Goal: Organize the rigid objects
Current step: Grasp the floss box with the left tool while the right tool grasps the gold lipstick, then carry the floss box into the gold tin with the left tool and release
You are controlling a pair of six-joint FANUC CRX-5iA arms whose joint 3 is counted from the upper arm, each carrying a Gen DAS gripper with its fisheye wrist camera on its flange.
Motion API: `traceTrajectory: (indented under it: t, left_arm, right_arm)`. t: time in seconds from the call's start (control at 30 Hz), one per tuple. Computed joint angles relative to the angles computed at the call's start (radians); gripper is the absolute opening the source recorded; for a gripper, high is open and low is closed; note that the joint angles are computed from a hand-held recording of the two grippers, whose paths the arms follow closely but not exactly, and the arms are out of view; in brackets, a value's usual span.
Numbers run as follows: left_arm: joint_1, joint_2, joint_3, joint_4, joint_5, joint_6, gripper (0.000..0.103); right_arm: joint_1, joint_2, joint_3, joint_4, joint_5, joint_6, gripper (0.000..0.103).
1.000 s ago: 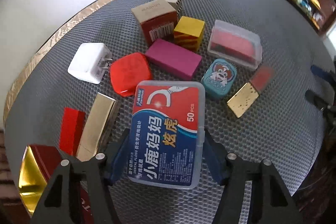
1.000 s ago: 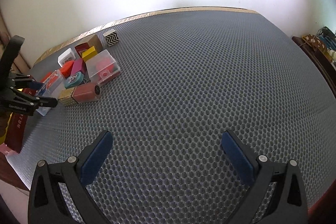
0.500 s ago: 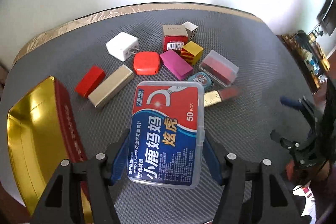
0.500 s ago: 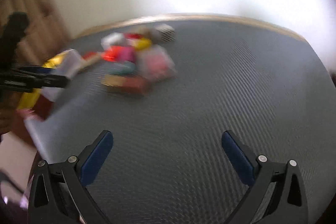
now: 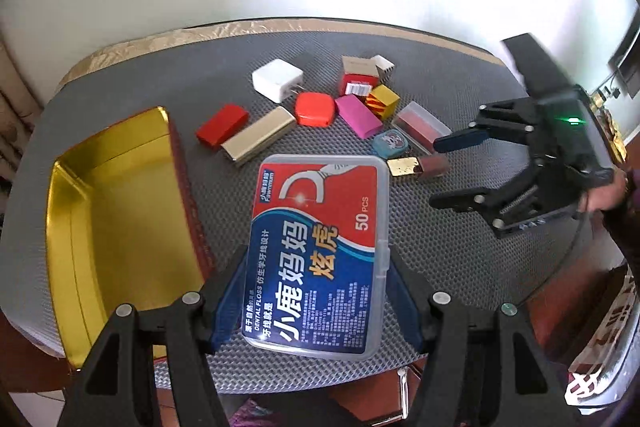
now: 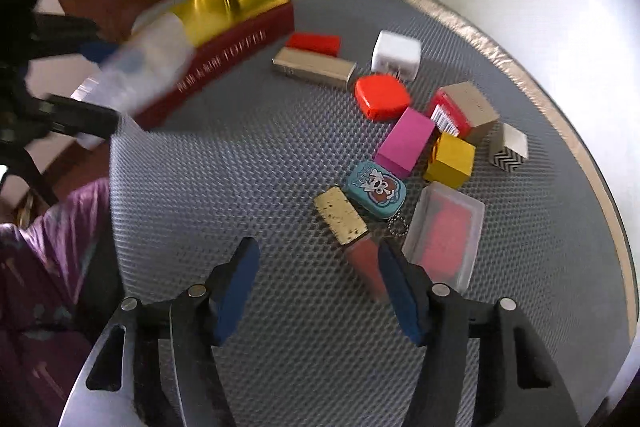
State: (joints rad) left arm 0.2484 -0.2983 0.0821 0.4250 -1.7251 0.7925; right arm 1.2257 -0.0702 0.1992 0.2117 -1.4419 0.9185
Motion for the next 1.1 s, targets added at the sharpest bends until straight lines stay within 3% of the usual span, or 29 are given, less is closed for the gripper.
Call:
traceTrajectory:
  t: [0.17,0.27,0.37,0.5,0.67,0.77,0.9,1.1]
  left_arm:
    - [0.032,0.011,0.012,0.020,-0.021,-0.006,0.066]
    - [0.049,0.014,0.022,0.029,-0.031,-0.010,0.066]
    - [0.060,0.017,0.024,0.039,-0.032,-0.010,0.066]
    - [0.064,0.018,0.030,0.038,-0.030,-0.009,0.066]
    - [0.074,0.012,0.027,0.046,-0.037,-0.015,0.066]
    - [0.080,0.005,0.025,0.044,-0.041,-0.021,0.066]
    - [0.101,-0.001,0.029,0.051,-0.037,-0.024,0.066]
    - [0.183,-0.007,0.034,0.093,-0.023,-0.045,0.066]
  right_arm:
    - [-0.044,0.037,0.038,-0.067,-0.034,0.074,0.058]
    - [-0.061,0.070,0.061,-0.066,-0.068,0.095,0.049]
    - [-0.079,0.090,0.086,-0.069,-0.093,0.085,0.029]
    - [-0.078,0.114,0.105,-0.049,-0.127,0.078,0.029]
    - [-0.085,0.148,0.136,-0.047,-0.157,0.096,0.036]
    - [-0.113,0.172,0.161,-0.112,-0.183,0.106,0.036]
    - [-0.111,0.146,0.130,-0.092,-0.140,0.052,0.019]
    - [-0.031,0.031,0.001,-0.043,-0.006,-0.151,0.019]
